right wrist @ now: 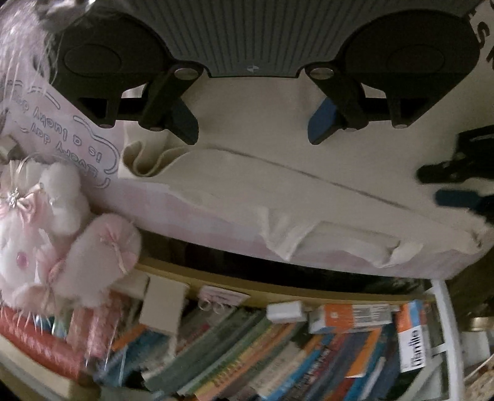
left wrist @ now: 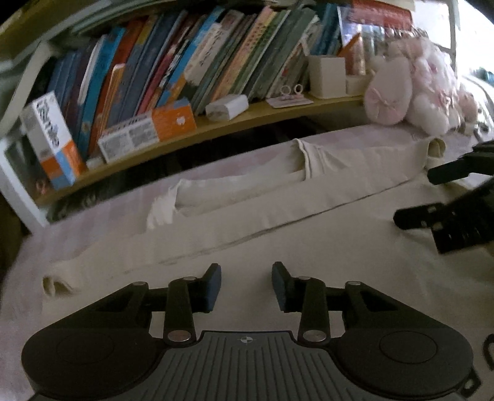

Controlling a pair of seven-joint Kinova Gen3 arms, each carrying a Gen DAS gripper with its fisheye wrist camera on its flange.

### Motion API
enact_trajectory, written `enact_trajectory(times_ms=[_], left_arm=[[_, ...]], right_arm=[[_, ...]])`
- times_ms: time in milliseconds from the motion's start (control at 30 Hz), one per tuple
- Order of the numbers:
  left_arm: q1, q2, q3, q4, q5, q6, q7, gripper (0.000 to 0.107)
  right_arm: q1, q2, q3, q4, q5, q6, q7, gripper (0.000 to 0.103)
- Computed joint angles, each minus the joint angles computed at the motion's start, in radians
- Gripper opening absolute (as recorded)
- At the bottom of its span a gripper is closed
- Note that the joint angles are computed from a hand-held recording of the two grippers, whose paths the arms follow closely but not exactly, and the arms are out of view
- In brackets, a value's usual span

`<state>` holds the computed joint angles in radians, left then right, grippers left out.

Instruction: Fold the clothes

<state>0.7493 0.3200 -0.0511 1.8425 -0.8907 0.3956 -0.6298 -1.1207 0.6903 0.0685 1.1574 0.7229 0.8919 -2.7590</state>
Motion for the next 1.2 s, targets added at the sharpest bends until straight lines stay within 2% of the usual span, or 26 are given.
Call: enact_trajectory(times_ms=[67, 133, 233, 333, 433, 700, 800, 867, 900, 967, 1033, 1200], left_arm=[[0.002, 0.008, -0.002, -0.008, -0.009, -0.002, 0.000, 0.037], [-0.023, 0.012, 0.011, -0.017, 0.024, -0.012, -0.024, 0.037], [-0.061, 0.024, 0.029, -0.039, 0.101, -0.026, -0.078, 0.037], [-0.082, 0.035, 0.029, -0.055, 0.161, -0.049, -0.136, 0.040], [-0.057, 0.061, -0.012, -0.090, 0.181, -0.034, -0.157, 0.040], [-0.166, 0.149, 0.035, -0.246, 0.352, 0.035, -0.354, 0.040], [-0.162, 0.176, -0.014, -0.326, 0.396, 0.068, -0.311, 0.039], [-0.131, 0.179, -0.083, -0.353, 0.422, 0.070, -0.235, 0.039], [-0.099, 0.169, -0.129, -0.339, 0.420, 0.055, -0.194, 0.041], [-0.068, 0.137, -0.166, -0.286, 0.382, 0.006, -0.132, 0.042], [-0.090, 0.094, -0.131, -0.215, 0.345, -0.053, -0.134, 0.042], [-0.087, -0.031, -0.063, -0.031, 0.329, -0.129, -0.224, 0.042]], right_arm=[[-0.022, 0.011, 0.007, -0.011, 0.006, 0.019, -0.024, 0.077], [-0.035, 0.025, 0.016, -0.027, 0.007, 0.032, -0.062, 0.077], [-0.024, 0.007, 0.013, 0.004, -0.006, -0.003, -0.102, 0.079], [-0.014, 0.001, 0.000, 0.013, 0.000, -0.011, -0.083, 0.080], [-0.008, 0.003, -0.007, 0.003, -0.009, -0.003, -0.068, 0.080], [0.012, -0.003, -0.019, 0.000, -0.040, -0.011, -0.016, 0.081], [0.011, -0.002, -0.015, -0.002, -0.045, -0.010, -0.013, 0.081], [0.009, -0.002, -0.013, -0.001, -0.046, -0.012, -0.014, 0.081], [0.008, -0.003, -0.011, 0.001, -0.045, -0.013, -0.015, 0.081], [0.006, -0.003, -0.009, 0.004, -0.043, -0.016, -0.018, 0.081], [0.007, -0.004, -0.009, 0.007, -0.044, -0.019, -0.019, 0.081], [0.018, -0.007, -0.018, 0.005, -0.056, -0.021, -0.002, 0.081]])
